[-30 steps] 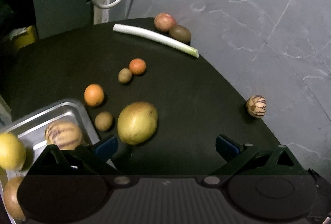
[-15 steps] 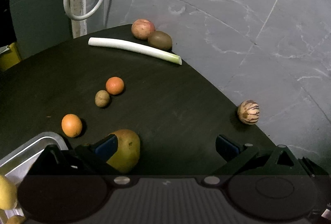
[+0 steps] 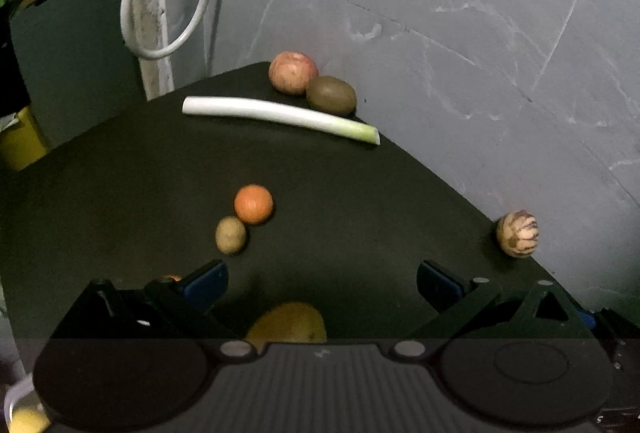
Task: Organize fruits
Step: 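Approach the striped pepino by the wall with the right tool while the left approaches the orange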
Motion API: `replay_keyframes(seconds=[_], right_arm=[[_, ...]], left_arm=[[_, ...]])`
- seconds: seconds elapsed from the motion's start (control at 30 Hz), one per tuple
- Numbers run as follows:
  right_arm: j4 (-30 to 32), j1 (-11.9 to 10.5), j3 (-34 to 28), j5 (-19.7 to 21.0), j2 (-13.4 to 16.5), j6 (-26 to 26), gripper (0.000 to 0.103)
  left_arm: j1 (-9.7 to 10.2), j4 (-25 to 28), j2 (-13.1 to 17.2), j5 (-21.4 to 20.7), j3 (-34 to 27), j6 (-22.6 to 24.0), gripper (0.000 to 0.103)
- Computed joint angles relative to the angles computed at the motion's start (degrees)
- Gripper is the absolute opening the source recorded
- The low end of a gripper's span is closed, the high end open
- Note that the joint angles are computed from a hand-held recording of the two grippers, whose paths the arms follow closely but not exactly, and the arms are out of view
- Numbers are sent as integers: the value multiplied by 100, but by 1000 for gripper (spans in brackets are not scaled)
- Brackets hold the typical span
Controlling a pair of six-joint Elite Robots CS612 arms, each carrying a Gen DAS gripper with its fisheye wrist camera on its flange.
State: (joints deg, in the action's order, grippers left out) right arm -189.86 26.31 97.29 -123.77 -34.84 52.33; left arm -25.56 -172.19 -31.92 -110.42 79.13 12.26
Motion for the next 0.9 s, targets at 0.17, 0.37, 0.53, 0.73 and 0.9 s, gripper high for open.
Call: replay_keyframes(seconds=[0.17, 0.37, 0.53, 0.73, 0.9], right_arm=[[91, -24, -128, -191, 48, 199, 102], [330, -77, -252, -383, 89, 779, 102], [516, -93, -330, -481, 112, 1113, 102], [767, -101, -373, -595, 121, 1327, 102], [932, -142, -408, -658, 137, 1532, 102]], left_arm=[[9, 92, 93, -81, -191, 183, 102], [24, 250, 202, -79, -401, 385, 102], [58, 358, 240, -116, -471, 408, 102], [138, 541, 194, -221, -353, 360, 102], [166, 633, 157, -275, -268, 430, 102]])
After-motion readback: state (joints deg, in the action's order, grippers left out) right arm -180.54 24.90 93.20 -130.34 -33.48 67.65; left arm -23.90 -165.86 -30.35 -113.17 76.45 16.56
